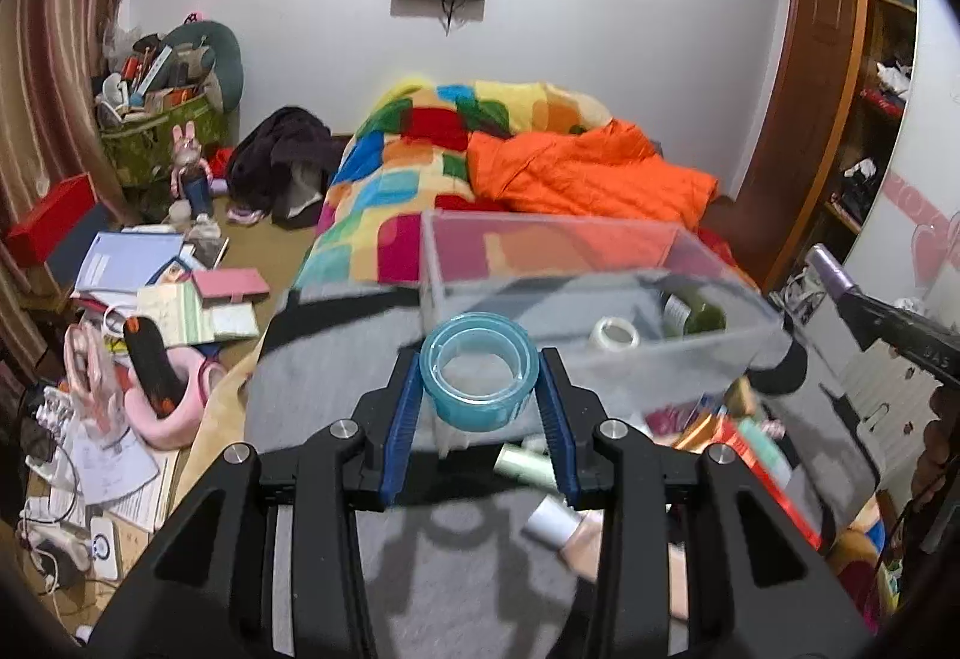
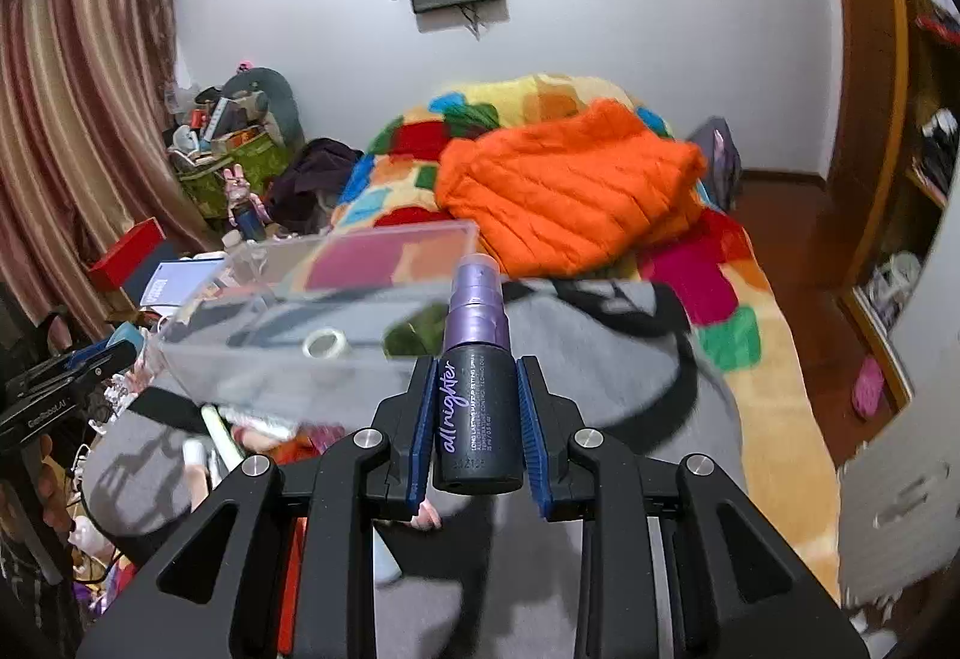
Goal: Organize objects
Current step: 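Carry the teal tape and spray bottle into the clear bin and open both tools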
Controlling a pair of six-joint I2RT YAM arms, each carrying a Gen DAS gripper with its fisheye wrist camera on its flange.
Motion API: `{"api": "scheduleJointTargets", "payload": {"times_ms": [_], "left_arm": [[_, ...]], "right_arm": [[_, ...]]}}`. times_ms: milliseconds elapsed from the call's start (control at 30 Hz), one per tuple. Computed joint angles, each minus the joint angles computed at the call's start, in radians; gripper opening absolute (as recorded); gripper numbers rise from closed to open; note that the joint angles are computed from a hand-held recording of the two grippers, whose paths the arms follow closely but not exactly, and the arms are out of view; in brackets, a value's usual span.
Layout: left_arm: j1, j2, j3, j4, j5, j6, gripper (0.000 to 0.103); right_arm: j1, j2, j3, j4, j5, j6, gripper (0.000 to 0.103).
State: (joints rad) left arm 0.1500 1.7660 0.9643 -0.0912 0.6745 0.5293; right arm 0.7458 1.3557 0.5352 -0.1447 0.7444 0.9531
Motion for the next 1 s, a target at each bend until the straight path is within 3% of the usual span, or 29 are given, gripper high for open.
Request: {"api": "scheduleJointTargets", "payload": {"times_ms": [233, 467, 600, 833, 1000], "left_arm": [[-0.083, 0.021, 0.061, -0.019, -0.024, -0.037, 0.038], [-0.169, 0.108, 0.178, -0.108, -0.100, -0.014, 0.038], [-0.216, 0.169, 0.246, -0.152, -0.160, 0.000, 0.038], [-0.276, 0.275, 0.348, -0.205, -0.236, -0.004, 0.038], [-0.301, 0.296, 0.343, -0.172, -0.278, -0.011, 0.038]], "right_arm": [[-0.133, 0.123, 0.081, 0.180, -0.162, -0.188, 0.023], [-0.247, 0.284, 0.176, 0.252, -0.349, -0.244, 0.023], [-0.290, 0.363, 0.246, 0.235, -0.415, -0.269, 0.023], [-0.292, 0.505, 0.394, 0.141, -0.416, -0.318, 0.023], [-0.288, 0.579, 0.464, 0.092, -0.410, -0.333, 0.023]]}}
